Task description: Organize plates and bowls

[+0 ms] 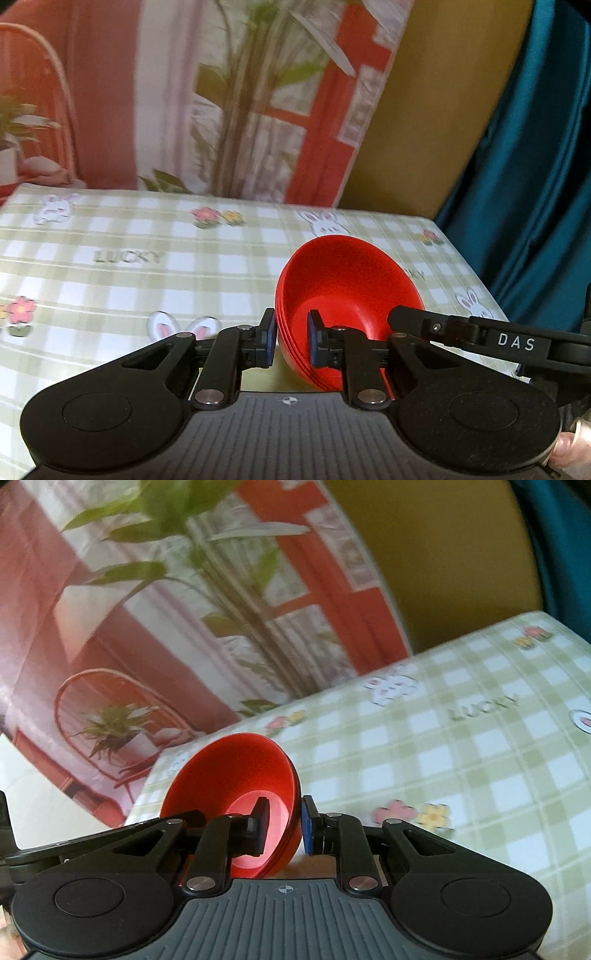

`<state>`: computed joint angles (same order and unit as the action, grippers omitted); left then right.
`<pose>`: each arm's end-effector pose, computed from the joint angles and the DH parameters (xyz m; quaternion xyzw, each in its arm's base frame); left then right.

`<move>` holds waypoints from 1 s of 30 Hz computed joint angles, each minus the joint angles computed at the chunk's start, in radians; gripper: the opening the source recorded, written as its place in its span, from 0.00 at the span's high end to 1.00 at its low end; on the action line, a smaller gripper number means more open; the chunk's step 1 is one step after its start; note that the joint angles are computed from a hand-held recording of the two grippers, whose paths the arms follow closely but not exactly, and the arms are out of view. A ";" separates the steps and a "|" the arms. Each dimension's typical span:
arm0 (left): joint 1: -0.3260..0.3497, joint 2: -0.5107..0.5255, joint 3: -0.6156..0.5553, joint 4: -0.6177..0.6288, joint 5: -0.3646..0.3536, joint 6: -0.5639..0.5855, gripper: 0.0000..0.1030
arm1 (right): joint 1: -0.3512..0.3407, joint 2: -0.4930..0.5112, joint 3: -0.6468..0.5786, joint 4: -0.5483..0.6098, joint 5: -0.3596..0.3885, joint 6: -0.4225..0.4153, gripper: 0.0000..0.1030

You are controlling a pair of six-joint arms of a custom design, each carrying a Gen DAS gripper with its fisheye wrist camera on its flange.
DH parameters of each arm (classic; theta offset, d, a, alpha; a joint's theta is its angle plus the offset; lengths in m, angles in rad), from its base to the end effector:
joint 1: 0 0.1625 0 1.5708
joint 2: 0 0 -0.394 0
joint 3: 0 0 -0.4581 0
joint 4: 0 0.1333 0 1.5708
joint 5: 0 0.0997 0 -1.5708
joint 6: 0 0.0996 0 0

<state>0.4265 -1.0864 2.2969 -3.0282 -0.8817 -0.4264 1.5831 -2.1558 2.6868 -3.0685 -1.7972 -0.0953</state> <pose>-0.3379 -0.3695 0.0323 0.2892 0.8891 -0.3190 0.1551 0.1148 -0.3126 0.2859 -0.0051 -0.8813 0.4572 0.1191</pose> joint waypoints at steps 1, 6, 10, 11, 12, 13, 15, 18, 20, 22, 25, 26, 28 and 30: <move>-0.007 -0.016 0.010 0.009 0.016 -0.012 0.82 | 0.024 0.033 -0.008 -0.017 -0.015 0.005 0.82; 0.002 -0.093 0.063 0.013 0.041 -0.035 0.82 | 0.124 0.171 -0.043 -0.085 -0.087 0.018 0.82; 0.008 -0.139 0.107 0.011 0.034 -0.041 0.82 | 0.163 0.233 -0.047 -0.115 -0.136 0.043 0.82; 0.008 -0.144 0.116 0.008 0.032 -0.046 0.82 | 0.170 0.242 -0.046 -0.119 -0.147 0.049 0.82; 0.010 -0.151 0.125 0.007 0.027 -0.053 0.82 | 0.179 0.253 -0.046 -0.121 -0.163 0.054 0.82; 0.011 -0.154 0.132 0.005 0.022 -0.058 0.82 | 0.186 0.260 -0.045 -0.124 -0.176 0.054 0.82; 0.017 -0.161 0.146 -0.005 0.006 -0.062 0.82 | 0.197 0.268 -0.043 -0.122 -0.198 0.055 0.82; 0.018 -0.166 0.161 -0.015 -0.008 -0.069 0.82 | 0.205 0.274 -0.041 -0.117 -0.219 0.057 0.82; 0.015 -0.168 0.170 -0.016 -0.008 -0.077 0.82 | 0.206 0.281 -0.043 -0.113 -0.228 0.057 0.82; 0.015 -0.168 0.175 -0.016 -0.007 -0.088 0.82 | 0.212 0.291 -0.046 -0.112 -0.239 0.056 0.82; 0.017 -0.164 0.178 -0.017 -0.009 -0.096 0.82 | 0.212 0.297 -0.046 -0.111 -0.244 0.053 0.82; 0.018 -0.164 0.179 -0.016 -0.010 -0.097 0.82 | 0.209 0.297 -0.045 -0.109 -0.243 0.053 0.82; 0.019 -0.166 0.182 -0.010 -0.011 -0.100 0.82 | 0.203 0.296 -0.042 -0.104 -0.239 0.055 0.82; 0.021 -0.166 0.184 -0.005 -0.012 -0.105 0.82 | 0.199 0.298 -0.041 -0.102 -0.237 0.056 0.82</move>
<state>0.4472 -1.2525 2.4811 -3.0327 -0.8939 -0.5310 1.7822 -1.8577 2.6461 -3.1707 -2.0347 -0.0396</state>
